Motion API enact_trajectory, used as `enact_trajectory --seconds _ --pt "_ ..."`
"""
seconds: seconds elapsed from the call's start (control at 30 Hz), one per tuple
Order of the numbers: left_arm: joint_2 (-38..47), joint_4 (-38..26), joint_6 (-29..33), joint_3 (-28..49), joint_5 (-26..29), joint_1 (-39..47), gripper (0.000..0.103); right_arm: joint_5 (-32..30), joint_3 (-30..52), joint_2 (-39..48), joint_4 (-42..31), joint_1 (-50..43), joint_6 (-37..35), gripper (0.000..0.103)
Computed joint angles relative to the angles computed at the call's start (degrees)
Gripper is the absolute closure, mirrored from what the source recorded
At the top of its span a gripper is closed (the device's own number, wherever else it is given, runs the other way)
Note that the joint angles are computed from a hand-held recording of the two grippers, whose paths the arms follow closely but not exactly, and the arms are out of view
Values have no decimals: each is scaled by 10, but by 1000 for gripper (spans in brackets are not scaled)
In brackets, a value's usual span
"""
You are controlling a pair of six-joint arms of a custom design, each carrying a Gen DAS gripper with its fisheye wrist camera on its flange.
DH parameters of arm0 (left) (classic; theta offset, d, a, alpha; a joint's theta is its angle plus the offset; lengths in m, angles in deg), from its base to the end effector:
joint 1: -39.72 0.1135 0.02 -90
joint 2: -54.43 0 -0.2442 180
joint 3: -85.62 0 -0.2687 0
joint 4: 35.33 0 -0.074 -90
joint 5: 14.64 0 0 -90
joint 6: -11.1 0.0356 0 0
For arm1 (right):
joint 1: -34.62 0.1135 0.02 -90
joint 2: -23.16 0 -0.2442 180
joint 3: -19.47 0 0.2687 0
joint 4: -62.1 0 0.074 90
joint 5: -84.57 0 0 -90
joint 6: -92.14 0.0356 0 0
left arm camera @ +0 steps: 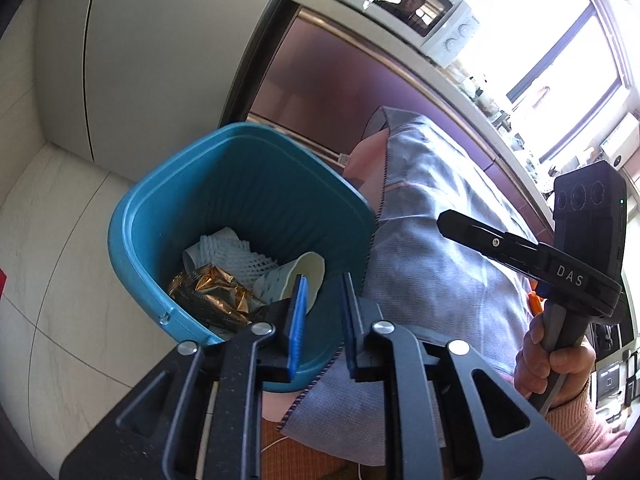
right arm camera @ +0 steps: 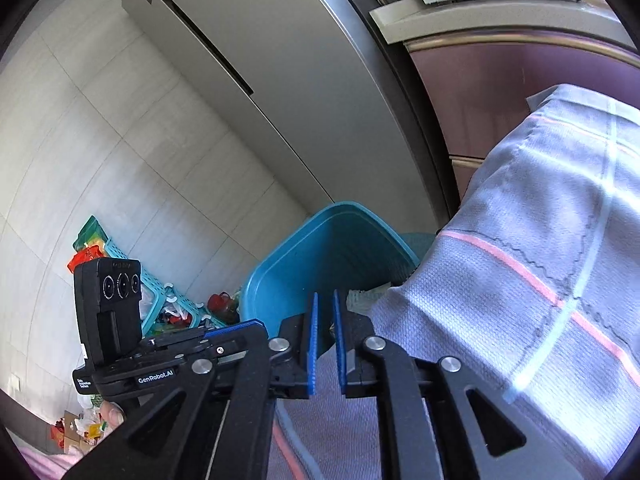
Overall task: Collect trash
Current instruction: 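Open the left tool releasing the wrapper while the right tool releases the cup, then move both open tools back over the table toward the orange peels and tissue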
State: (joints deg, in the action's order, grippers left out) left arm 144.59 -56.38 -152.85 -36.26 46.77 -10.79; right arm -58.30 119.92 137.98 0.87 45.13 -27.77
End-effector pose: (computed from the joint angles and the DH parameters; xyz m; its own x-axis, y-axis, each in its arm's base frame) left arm 0.2114 -0.2297 0.1310 -0.6162 -0.5792 -0.5338 -0.3518 0.8087 -0.4714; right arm 0.3946 0.1021 0.1760 -0.6734 -0.4311 -0.6006 -0.7393 0.3950 0.5454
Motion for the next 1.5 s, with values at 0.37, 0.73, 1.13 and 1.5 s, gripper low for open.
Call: enact_trajectory --seconds 0.37,0.73,1.13,1.5 --pt "10 -46 34 69 -67 -53 69 -29 -50 -69 -10 -69 -66 75" --pt "98 -52 104 188 -83 -87 52 -51 -85 -111 -20 -190 -127 58" --pt "247 -29 197 366 1 -83 51 -48 -69 -80 -33 -339 -161 58" --pt "408 -89 260 602 70 -82 51 -50 -9 -17 -11 -443 -138 58"
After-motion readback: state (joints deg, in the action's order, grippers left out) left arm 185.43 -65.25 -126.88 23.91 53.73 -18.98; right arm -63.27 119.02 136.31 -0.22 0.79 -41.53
